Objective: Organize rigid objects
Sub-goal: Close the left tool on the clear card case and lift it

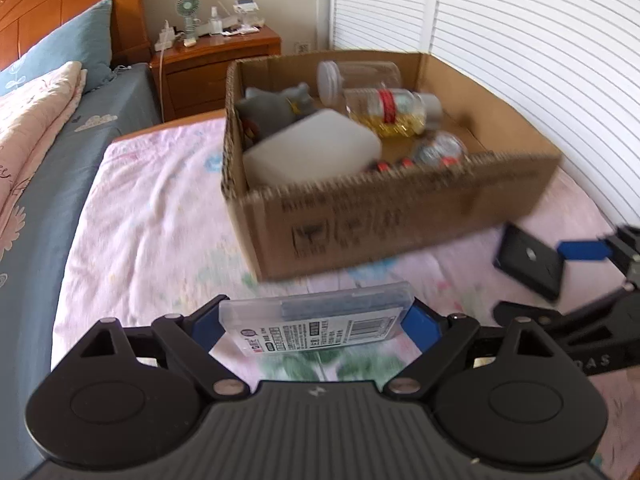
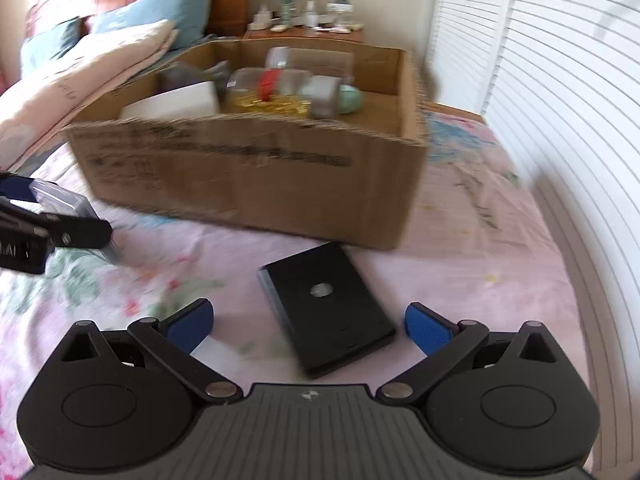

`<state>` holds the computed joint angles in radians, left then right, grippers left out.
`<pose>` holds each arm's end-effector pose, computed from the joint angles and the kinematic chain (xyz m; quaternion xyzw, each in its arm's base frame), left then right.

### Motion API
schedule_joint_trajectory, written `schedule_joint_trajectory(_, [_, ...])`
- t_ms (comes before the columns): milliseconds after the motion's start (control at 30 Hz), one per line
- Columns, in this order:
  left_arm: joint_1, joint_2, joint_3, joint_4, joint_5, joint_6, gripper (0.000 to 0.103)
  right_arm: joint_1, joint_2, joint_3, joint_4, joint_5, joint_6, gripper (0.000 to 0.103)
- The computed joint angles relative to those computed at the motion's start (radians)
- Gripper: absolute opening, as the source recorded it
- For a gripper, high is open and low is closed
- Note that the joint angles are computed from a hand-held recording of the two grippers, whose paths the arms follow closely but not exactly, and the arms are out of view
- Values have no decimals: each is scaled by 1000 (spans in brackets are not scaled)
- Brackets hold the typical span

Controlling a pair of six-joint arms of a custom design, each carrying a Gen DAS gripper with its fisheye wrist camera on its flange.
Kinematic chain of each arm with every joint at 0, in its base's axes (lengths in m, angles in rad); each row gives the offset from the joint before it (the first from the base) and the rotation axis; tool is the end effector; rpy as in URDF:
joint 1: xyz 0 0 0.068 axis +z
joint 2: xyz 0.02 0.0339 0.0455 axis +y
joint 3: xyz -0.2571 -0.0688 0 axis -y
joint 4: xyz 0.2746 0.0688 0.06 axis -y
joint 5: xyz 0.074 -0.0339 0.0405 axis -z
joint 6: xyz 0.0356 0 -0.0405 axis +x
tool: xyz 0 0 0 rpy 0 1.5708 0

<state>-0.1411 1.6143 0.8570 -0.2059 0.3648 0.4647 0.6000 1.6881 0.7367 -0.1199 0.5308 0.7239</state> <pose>0.3281 -0.0594 0.1373 0.3317 0.8795 -0.1234 0.3182 0.2648 0.1593 0.0882 0.1226 0.9292 -0.0539 0.3444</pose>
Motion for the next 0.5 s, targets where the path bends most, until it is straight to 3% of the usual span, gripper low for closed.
schedule_joint_trajectory(167, [25,-60,-61,-14,2,47,90,58,-13,8,-15,-42,3,103])
schedule_joint_trajectory(367, [48,-69,-70,-21,18,59,90,98,-59,-18,49,-191,-97,103])
schedule_joint_trajectory(500, [55,-64,-67,-15,19,54,90,105,-58,-6,29,-132,-182,103])
